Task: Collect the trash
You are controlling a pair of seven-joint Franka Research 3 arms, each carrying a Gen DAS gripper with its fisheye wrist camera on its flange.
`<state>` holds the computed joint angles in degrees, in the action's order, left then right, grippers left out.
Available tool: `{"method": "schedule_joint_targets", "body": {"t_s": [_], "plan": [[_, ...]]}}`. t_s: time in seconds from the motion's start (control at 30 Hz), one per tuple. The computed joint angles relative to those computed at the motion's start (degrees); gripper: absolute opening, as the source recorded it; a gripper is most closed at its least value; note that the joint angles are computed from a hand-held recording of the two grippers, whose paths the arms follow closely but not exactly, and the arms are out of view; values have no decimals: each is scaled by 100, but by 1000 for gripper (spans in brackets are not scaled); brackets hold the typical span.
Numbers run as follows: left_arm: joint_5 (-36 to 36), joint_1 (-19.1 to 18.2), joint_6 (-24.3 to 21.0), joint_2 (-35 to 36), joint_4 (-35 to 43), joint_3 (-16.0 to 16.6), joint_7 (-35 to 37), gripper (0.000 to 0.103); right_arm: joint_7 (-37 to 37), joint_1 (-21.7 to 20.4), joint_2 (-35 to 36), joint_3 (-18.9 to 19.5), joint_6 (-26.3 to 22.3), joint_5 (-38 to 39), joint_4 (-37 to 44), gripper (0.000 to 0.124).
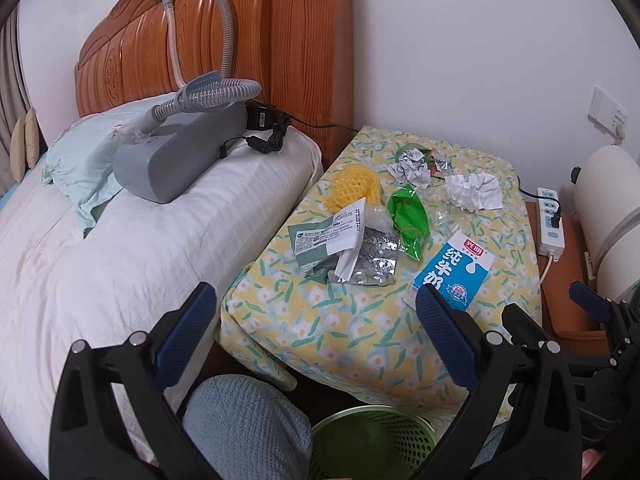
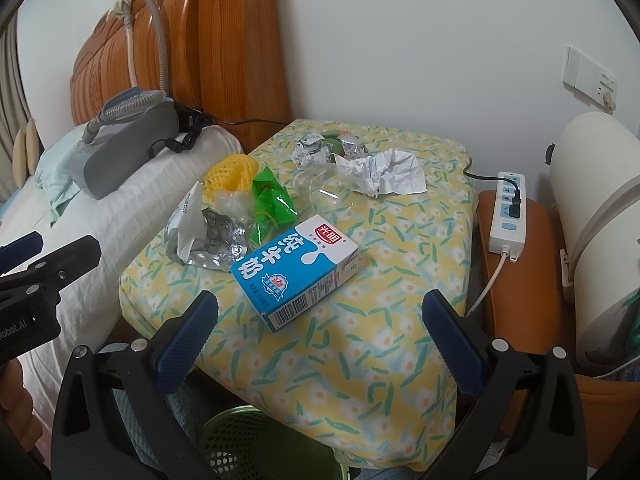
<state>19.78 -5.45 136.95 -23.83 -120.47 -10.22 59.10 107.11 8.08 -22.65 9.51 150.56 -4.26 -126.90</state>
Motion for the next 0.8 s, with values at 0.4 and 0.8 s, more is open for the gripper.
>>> {"method": "schedule_joint_targets", "body": {"t_s": [0.4,0.8], "plan": [[15,3,15,-7,-48,11,18,95,6,7,-8,-5,-2,5,-24,101],[-705,-113,110,255,-126,328,634,95,-2,-1,85,-82,-22,65,-71,101]]}}
